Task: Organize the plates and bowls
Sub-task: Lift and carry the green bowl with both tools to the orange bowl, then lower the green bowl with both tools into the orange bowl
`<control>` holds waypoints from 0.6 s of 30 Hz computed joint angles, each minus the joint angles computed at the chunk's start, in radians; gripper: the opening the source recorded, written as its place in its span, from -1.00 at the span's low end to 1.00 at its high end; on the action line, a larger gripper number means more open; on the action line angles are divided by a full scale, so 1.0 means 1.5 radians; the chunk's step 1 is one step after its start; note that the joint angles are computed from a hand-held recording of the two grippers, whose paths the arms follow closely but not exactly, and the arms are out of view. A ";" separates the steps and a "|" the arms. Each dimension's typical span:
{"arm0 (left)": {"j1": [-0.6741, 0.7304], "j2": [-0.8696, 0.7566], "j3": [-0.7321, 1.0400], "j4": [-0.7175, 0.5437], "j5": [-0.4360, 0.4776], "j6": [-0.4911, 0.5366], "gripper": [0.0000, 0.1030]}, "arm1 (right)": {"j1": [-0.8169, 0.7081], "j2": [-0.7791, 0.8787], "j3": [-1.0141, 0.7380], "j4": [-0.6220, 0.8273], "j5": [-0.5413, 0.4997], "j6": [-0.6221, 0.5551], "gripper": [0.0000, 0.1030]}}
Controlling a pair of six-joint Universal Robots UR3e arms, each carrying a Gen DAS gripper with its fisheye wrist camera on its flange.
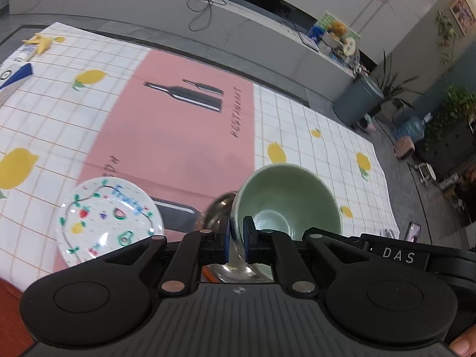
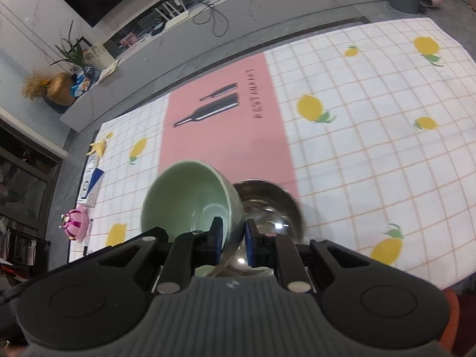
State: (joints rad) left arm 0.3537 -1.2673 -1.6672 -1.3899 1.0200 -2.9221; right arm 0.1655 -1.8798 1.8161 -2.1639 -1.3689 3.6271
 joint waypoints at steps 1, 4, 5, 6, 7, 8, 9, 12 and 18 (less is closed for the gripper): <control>-0.012 -0.003 -0.003 0.010 0.008 -0.007 -0.83 | -0.011 -0.009 0.010 0.004 0.005 -0.008 -0.73; -0.039 -0.023 -0.007 0.034 0.031 -0.019 -0.83 | -0.036 -0.022 0.035 0.008 0.023 -0.020 -0.74; -0.044 -0.031 -0.007 0.037 0.037 -0.021 -0.83 | -0.038 -0.017 0.039 0.003 0.026 -0.020 -0.74; -0.047 -0.036 -0.008 0.039 0.041 -0.019 -0.83 | -0.040 -0.013 0.044 -0.001 0.027 -0.019 -0.74; -0.051 -0.040 -0.011 0.042 0.046 -0.017 -0.83 | -0.042 -0.010 0.048 -0.003 0.028 -0.021 -0.74; -0.053 -0.044 -0.013 0.045 0.050 -0.017 -0.83 | -0.042 -0.004 0.051 -0.007 0.029 -0.023 -0.74; -0.057 -0.050 -0.015 0.049 0.054 -0.017 -0.83 | -0.041 0.002 0.055 -0.015 0.029 -0.024 -0.74; -0.069 -0.062 -0.021 0.069 0.072 -0.019 -0.84 | -0.041 0.018 0.062 -0.024 0.030 -0.029 -0.74; -0.096 -0.078 -0.029 0.110 0.111 -0.009 -0.84 | -0.033 0.055 0.068 -0.047 0.028 -0.038 -0.74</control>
State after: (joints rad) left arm 0.2093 -1.3839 -1.7102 -1.2254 1.1860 -2.9357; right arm 0.1153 -1.7975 1.9182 -2.2340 -1.3264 3.5703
